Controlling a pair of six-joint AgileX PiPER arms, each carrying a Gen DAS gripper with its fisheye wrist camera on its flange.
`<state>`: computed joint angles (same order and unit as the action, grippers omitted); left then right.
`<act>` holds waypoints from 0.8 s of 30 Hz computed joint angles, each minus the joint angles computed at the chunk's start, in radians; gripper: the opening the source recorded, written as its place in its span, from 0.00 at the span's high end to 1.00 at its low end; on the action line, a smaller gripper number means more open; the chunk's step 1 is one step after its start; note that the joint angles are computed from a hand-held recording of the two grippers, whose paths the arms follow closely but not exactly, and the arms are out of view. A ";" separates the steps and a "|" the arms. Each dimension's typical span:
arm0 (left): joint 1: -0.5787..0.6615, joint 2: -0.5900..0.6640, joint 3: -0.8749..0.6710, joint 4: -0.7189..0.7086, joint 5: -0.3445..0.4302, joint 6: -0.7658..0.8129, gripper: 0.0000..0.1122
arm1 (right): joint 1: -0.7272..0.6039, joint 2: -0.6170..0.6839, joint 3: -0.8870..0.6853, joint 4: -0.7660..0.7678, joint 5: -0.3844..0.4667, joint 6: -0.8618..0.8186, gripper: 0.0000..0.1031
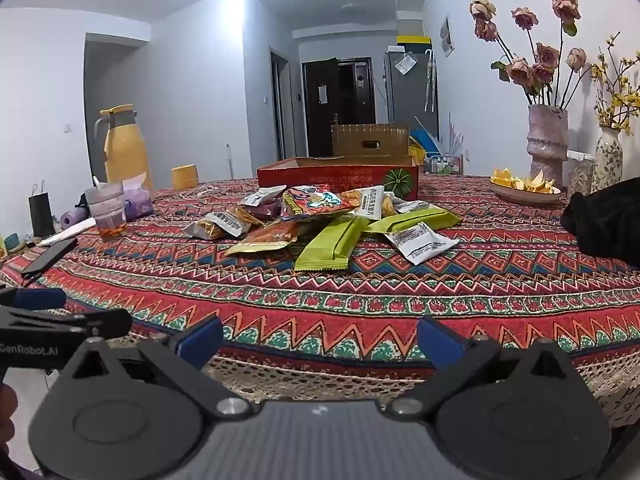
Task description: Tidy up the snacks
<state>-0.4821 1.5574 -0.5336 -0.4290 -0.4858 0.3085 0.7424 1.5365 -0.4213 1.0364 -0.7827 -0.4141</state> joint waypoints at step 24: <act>-0.005 -0.012 0.010 0.003 -0.013 0.005 0.08 | 0.009 -0.001 0.005 0.029 -0.017 -0.009 0.00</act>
<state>-0.4869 1.5454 -0.5238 -0.4262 -0.4986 0.3138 0.7518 1.5356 -0.4160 1.0659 -0.8001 -0.4232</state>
